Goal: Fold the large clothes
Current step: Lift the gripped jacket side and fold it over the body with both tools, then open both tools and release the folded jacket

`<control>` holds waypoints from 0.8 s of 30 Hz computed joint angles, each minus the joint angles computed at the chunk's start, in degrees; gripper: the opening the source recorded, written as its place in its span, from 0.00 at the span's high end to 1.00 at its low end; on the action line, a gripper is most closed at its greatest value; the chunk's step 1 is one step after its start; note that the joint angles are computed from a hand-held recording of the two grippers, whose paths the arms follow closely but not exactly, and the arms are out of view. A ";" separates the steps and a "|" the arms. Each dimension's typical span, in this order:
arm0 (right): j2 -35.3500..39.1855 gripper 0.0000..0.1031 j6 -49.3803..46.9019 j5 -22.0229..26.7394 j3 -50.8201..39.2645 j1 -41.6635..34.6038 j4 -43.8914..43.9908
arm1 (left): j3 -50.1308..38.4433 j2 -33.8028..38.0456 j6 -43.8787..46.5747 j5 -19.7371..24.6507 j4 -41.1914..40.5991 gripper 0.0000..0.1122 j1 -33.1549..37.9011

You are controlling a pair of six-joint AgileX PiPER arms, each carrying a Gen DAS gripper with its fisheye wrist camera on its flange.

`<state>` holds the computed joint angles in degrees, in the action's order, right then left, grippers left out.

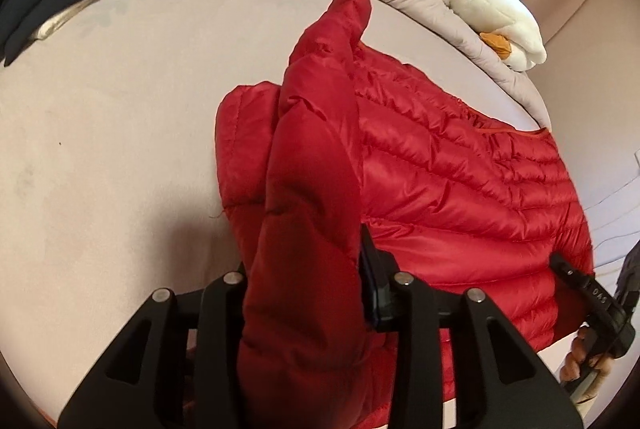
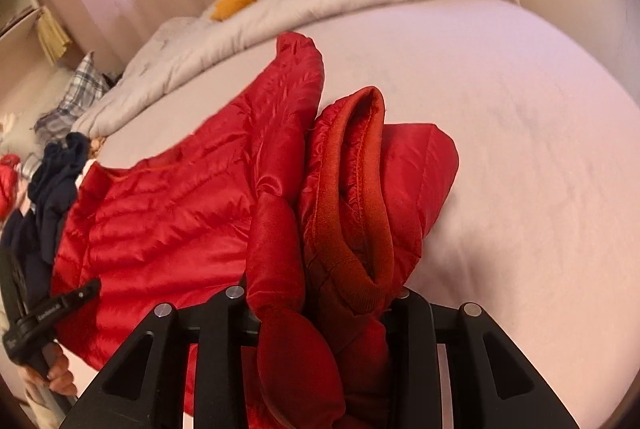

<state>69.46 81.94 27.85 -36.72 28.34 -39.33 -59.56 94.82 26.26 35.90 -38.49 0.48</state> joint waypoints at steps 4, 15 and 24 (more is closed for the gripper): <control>0.34 0.65 0.12 -0.22 0.65 -0.19 1.02 | -0.32 0.71 -3.22 -0.75 3.05 0.59 -0.87; 0.15 0.46 0.01 -3.32 3.80 -3.79 4.09 | 1.61 0.91 -3.68 -3.15 4.45 0.39 -0.14; -3.05 0.26 7.77 2.53 5.45 0.30 2.08 | 6.93 -3.80 0.81 -2.12 1.10 0.25 3.81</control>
